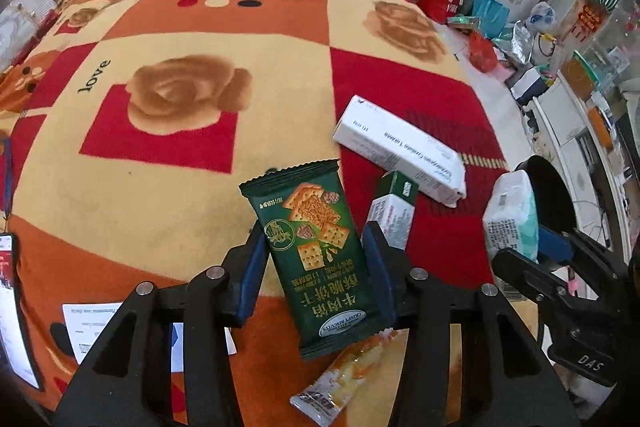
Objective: Collect trash
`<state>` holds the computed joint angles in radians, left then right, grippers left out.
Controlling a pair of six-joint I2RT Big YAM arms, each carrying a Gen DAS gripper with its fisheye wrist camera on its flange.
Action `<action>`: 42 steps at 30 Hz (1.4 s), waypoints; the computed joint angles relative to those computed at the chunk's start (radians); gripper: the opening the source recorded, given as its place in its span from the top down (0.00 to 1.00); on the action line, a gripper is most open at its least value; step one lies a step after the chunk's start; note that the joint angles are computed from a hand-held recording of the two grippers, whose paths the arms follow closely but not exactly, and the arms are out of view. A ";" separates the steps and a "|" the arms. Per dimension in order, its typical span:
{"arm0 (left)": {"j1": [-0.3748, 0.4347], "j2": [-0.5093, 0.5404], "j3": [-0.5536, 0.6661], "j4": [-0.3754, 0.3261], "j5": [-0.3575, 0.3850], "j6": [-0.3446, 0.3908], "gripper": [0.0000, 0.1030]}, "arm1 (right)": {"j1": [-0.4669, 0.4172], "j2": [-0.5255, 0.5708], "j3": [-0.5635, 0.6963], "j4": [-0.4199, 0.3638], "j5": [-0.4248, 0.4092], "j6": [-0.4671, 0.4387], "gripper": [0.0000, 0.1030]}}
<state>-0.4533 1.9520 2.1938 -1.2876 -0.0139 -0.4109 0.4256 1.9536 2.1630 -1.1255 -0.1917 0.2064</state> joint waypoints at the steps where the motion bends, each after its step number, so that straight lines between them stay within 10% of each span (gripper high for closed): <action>1: -0.002 0.000 0.005 -0.002 0.000 0.001 0.56 | 0.000 0.000 0.001 0.001 0.000 0.003 0.51; 42: -0.068 0.018 0.102 0.006 0.003 0.038 0.57 | -0.033 -0.070 -0.065 0.030 0.039 0.038 0.51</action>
<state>-0.5208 1.9704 2.2954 -1.2811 -0.0106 -0.3730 0.3925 1.8836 2.0977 -1.0950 -0.1525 0.2441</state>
